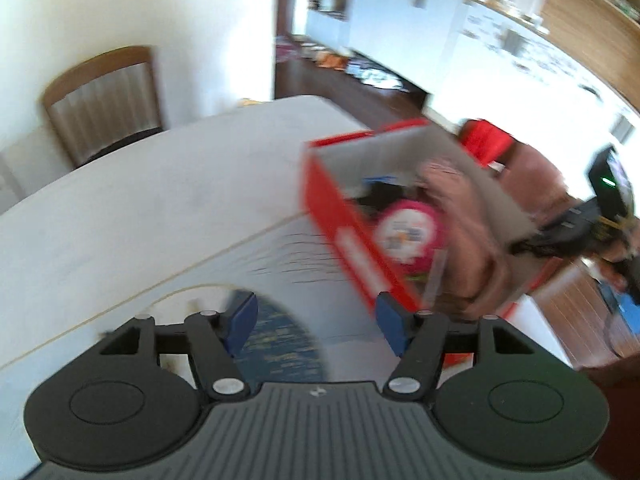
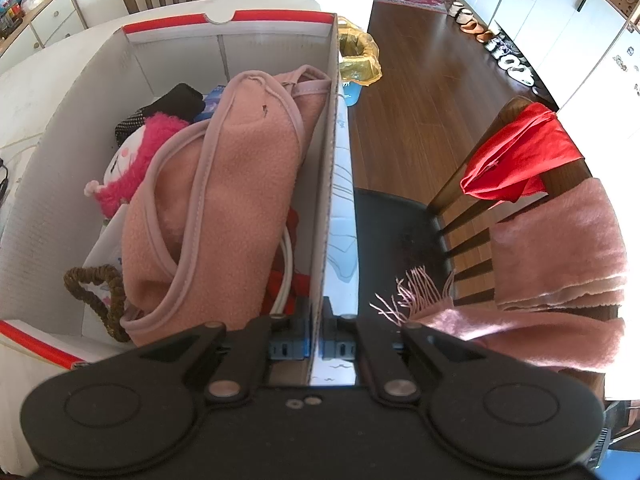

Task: Organize objects
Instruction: 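Move the left tool back to the white cloth on the table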

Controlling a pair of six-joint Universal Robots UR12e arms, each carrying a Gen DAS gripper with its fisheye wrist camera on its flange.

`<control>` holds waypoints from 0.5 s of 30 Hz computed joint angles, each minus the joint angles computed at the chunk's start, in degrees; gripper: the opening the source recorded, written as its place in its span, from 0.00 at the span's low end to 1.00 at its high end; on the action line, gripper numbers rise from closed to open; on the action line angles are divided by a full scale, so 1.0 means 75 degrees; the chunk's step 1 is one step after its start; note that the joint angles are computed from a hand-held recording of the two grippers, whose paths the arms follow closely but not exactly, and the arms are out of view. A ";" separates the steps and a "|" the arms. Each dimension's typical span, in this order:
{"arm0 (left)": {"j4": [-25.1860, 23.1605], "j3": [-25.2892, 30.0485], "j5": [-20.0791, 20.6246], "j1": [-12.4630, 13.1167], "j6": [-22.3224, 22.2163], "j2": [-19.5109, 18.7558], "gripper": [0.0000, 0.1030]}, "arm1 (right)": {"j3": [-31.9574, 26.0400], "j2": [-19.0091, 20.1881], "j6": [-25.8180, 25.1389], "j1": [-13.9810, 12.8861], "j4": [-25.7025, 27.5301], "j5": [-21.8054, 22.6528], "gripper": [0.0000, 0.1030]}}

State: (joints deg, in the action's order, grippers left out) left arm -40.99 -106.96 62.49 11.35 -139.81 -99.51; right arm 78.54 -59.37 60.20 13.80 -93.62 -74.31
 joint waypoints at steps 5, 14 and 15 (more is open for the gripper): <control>0.0699 0.0107 0.0756 0.0269 -0.0879 -0.0288 0.65 | -0.0005 0.0009 -0.0019 0.0013 -0.0021 -0.0029 0.03; 0.0515 0.0555 0.1671 0.0564 -0.2574 -0.1032 0.72 | 0.0023 0.0002 -0.0027 0.0019 -0.0086 -0.0047 0.04; 0.0521 0.0580 0.1749 0.0577 -0.2751 -0.1090 0.76 | 0.0045 -0.0010 -0.0021 0.0020 -0.0100 -0.0049 0.04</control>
State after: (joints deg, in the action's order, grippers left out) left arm -37.08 -102.61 75.61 15.67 -160.44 -107.69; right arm 78.88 -59.44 60.04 13.95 -94.37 -74.68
